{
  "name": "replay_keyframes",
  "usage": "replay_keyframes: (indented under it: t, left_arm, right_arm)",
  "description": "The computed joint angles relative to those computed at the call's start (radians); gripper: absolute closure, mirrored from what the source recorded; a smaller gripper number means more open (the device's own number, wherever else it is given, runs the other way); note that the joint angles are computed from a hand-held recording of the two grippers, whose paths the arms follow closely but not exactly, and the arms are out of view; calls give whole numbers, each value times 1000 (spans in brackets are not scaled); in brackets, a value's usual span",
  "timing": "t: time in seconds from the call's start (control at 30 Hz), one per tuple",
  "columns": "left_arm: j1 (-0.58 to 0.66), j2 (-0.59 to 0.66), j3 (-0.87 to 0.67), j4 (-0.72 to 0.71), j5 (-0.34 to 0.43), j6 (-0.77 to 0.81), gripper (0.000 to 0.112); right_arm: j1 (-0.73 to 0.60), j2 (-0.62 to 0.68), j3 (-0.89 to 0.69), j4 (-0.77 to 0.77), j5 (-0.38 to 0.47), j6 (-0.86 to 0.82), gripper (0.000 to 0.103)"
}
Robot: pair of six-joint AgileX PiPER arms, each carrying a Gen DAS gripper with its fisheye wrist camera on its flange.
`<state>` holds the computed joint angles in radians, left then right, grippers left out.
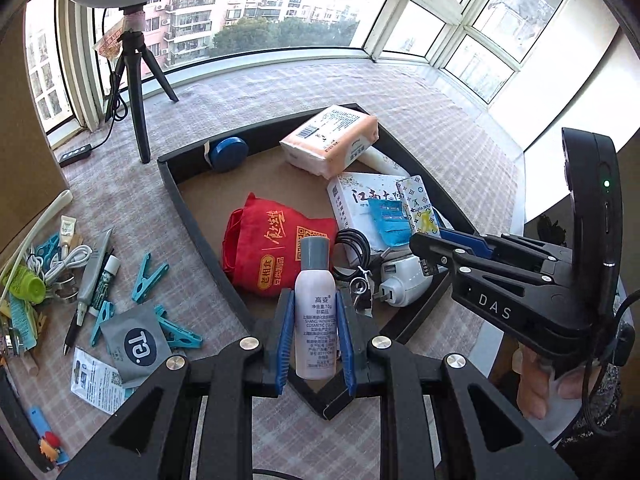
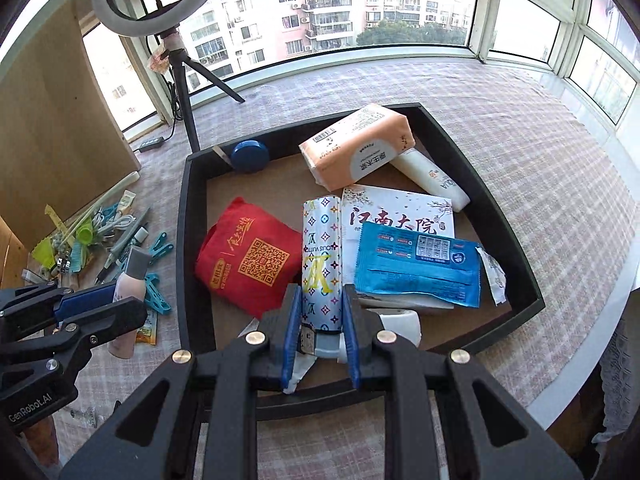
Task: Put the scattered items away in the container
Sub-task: 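Carry the bottle and tube into the tray and open both grippers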
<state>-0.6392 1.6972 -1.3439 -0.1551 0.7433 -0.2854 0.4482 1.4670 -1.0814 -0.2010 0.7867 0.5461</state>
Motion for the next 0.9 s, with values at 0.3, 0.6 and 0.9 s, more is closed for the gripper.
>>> replay_keyframes:
  t: [0.3, 0.6, 0.9]
  left_arm:
    - [-57, 97, -143, 47, 50, -29, 93]
    - [-57, 107, -157, 77, 47, -69, 63]
    - [-35, 54, -102, 79, 43, -58, 63]
  right_arm:
    - [-71, -6, 4, 31, -1, -37, 83]
    - [-66, -14, -2, -6, -8, -18, 41]
    - [-30, 12, -27, -10, 8, -14, 41]
